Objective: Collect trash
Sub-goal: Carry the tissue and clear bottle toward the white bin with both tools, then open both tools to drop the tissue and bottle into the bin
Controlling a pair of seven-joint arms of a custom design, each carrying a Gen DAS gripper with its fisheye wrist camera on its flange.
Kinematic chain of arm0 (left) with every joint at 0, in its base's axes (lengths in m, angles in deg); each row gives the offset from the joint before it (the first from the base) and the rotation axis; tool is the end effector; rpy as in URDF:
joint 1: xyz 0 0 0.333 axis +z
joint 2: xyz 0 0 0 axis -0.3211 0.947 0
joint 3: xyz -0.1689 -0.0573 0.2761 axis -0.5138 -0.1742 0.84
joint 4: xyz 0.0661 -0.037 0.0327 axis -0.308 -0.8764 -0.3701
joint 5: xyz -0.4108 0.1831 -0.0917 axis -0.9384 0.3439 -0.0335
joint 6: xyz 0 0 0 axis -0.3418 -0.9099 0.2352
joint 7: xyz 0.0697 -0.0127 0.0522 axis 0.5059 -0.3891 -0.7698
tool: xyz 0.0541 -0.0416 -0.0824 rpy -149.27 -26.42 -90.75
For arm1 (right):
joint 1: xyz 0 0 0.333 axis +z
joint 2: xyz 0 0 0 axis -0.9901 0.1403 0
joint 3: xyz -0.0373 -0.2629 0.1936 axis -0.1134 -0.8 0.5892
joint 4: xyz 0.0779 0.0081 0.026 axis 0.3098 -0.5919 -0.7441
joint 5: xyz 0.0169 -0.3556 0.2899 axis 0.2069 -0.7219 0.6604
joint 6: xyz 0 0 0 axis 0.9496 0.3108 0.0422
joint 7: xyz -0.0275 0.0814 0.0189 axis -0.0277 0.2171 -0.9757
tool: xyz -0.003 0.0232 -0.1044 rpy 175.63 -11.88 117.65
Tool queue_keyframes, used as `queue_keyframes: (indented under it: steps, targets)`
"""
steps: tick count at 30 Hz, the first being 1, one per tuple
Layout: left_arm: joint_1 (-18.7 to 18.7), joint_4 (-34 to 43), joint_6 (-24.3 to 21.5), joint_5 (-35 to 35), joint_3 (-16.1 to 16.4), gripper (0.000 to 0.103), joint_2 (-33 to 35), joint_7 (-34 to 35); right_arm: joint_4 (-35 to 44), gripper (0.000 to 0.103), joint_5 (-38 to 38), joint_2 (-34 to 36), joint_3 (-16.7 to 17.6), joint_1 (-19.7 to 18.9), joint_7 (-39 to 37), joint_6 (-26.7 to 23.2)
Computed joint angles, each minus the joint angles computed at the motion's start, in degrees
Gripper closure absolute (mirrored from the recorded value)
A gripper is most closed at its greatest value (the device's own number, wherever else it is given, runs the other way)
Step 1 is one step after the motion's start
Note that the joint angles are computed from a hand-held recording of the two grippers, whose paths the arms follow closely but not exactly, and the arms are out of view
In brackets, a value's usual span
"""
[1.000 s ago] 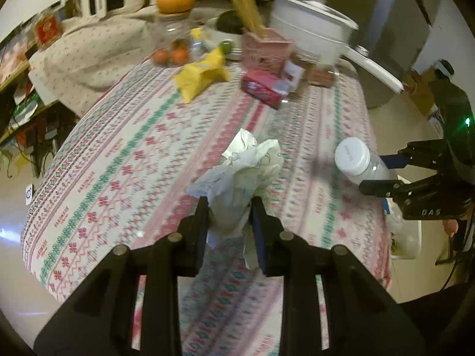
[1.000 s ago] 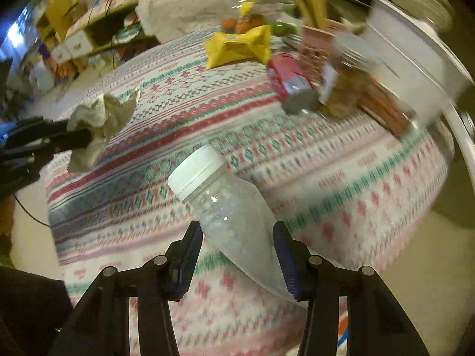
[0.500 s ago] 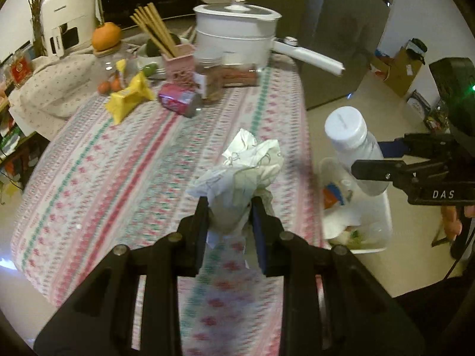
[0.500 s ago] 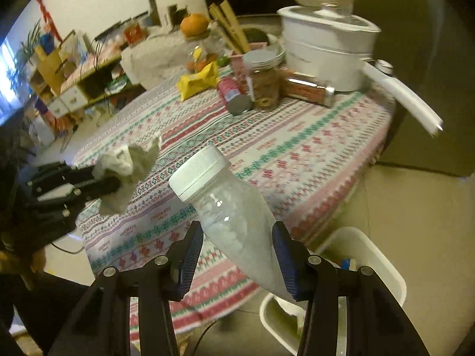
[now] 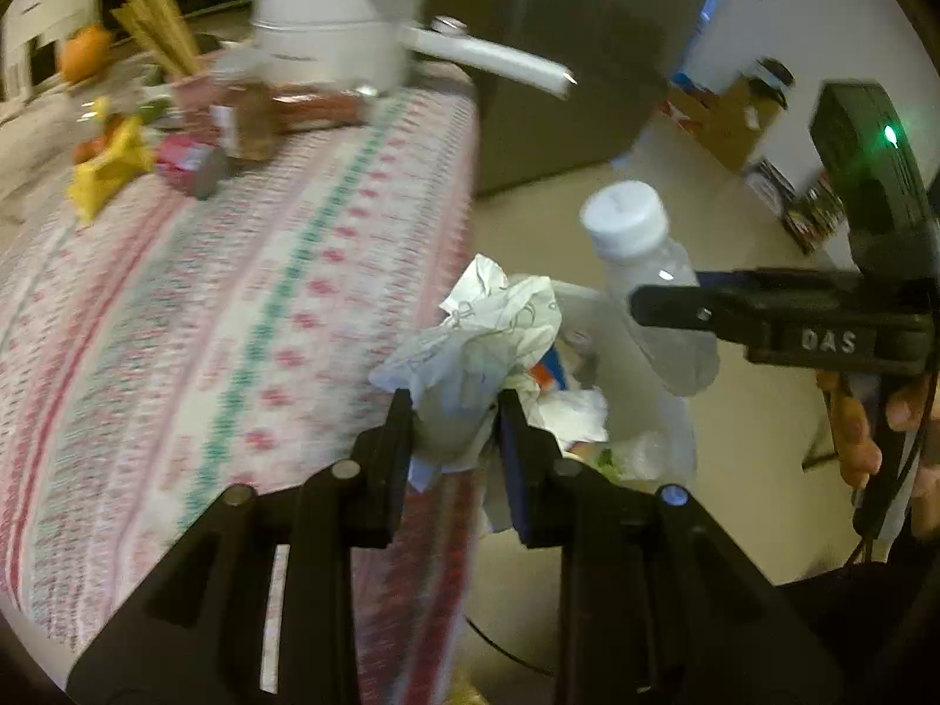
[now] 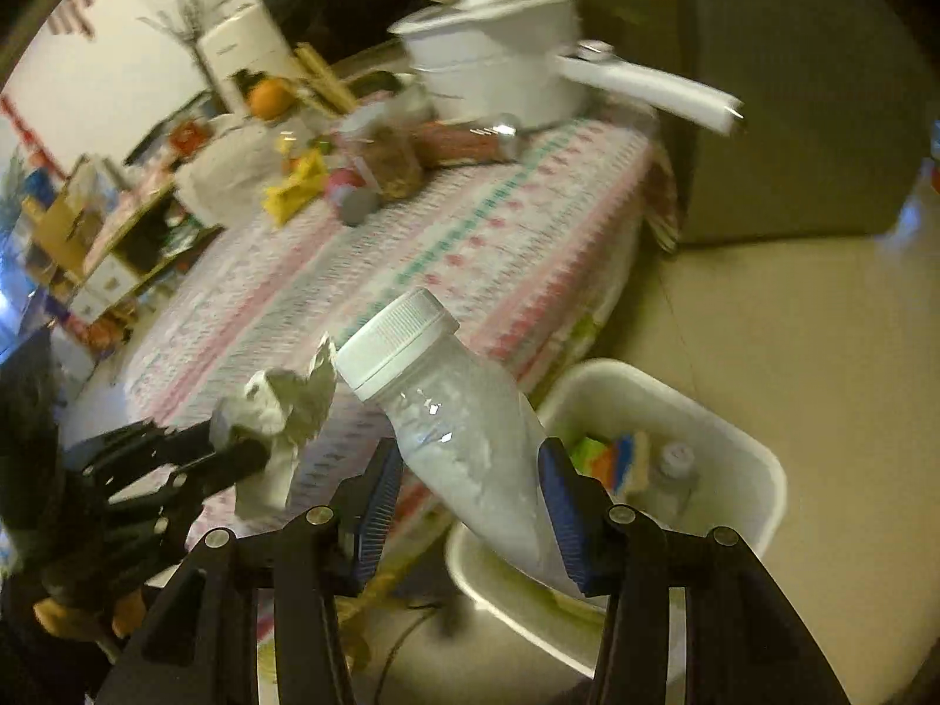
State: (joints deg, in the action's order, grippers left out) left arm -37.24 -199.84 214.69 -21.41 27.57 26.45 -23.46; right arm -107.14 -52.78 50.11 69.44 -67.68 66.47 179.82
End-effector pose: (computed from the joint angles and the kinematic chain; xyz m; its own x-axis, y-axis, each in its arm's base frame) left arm 0.4812 -0.3398 0.4214 -0.0652 -0.9728 0.2222 -0.8507 -0.0622 -0.5219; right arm 0.5805 0.1696 0.4216 0.4771 -0.8430 -0.2482 -0.8266 -0.3345 -0.4527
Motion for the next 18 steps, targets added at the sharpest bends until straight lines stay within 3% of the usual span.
queue_keyframes:
  steps: [10, 18]
  targets:
    - [-2.6, 10.3, -0.7, -2.1, -1.4, 0.072, 12.5, 5.3, 2.3, 0.054, -6.7, 4.8, -1.8, -3.9, 10.9, -3.0]
    - [-3.8, 12.9, -2.1, 0.8, -1.0, 0.068, 16.1, 4.6, 3.8, 0.060, -7.3, 7.0, -2.1, -5.9, 11.8, -4.9]
